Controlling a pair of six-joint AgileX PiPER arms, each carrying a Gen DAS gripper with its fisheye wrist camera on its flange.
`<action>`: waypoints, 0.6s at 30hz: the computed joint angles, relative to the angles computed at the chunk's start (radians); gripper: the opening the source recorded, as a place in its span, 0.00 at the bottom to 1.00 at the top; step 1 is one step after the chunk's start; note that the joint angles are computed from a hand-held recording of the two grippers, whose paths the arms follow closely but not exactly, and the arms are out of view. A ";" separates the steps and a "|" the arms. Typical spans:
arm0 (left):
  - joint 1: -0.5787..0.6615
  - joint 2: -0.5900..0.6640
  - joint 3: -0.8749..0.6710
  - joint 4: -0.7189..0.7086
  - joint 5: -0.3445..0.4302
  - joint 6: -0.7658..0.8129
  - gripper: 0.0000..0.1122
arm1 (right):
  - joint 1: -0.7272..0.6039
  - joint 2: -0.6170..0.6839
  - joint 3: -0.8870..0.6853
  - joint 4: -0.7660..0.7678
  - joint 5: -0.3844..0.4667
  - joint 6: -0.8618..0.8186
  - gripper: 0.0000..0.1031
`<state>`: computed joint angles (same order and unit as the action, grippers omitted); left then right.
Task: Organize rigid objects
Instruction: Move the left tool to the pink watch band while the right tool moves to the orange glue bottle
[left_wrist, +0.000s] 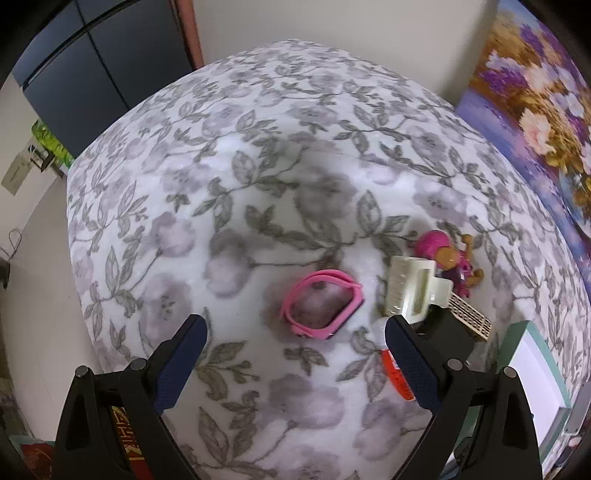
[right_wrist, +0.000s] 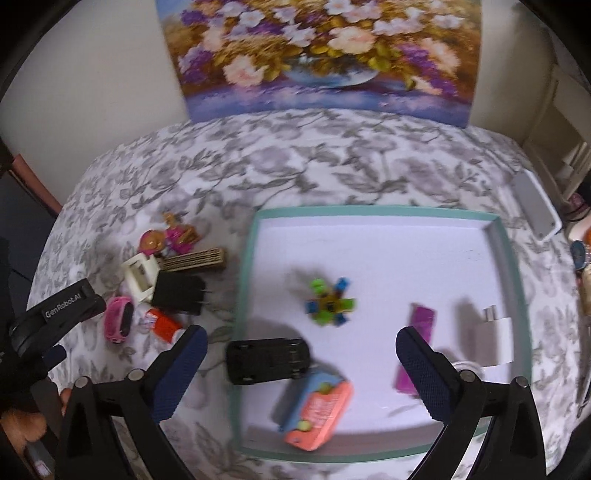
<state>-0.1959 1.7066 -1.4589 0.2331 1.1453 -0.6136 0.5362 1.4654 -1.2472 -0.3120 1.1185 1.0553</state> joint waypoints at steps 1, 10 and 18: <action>0.013 0.000 0.004 -0.011 0.003 0.009 0.87 | 0.008 0.012 -0.009 0.000 -0.001 0.004 1.00; 0.148 -0.017 0.021 -0.103 -0.004 0.134 0.87 | 0.082 0.148 -0.108 0.000 0.010 -0.005 1.00; 0.233 0.019 0.026 -0.217 0.014 0.215 0.87 | 0.128 0.251 -0.182 0.020 0.000 -0.045 1.00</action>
<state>0.0367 1.7253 -1.4329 0.0160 1.1591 -0.3991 0.6644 1.7166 -1.4288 -0.2916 1.1186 1.0101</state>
